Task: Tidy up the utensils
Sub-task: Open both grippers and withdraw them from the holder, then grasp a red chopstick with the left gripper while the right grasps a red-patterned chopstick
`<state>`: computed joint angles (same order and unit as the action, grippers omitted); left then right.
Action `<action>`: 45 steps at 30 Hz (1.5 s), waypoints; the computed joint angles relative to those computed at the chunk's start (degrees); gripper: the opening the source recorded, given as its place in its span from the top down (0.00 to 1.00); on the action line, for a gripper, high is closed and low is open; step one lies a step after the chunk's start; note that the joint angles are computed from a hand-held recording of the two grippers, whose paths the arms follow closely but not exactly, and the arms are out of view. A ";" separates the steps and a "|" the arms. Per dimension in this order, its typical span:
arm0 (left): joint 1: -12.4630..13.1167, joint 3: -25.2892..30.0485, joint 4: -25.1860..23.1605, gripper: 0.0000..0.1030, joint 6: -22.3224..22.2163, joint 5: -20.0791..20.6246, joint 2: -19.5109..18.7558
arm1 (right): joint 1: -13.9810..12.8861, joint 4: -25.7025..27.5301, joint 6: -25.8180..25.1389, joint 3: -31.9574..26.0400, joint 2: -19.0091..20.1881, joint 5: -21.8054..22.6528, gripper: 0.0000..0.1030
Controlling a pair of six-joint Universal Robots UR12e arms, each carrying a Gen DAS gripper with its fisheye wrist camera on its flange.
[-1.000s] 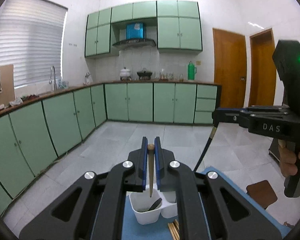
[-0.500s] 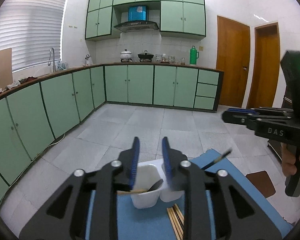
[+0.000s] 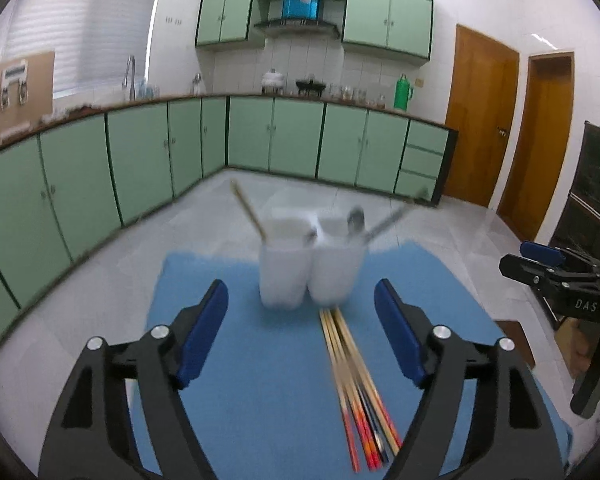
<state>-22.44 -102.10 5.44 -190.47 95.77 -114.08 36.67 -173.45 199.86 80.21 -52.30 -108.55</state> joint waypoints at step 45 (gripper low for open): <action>-1.01 -7.48 -12.92 0.24 -0.49 -3.07 -0.61 | 4.58 13.50 0.82 -1.54 6.11 4.41 0.92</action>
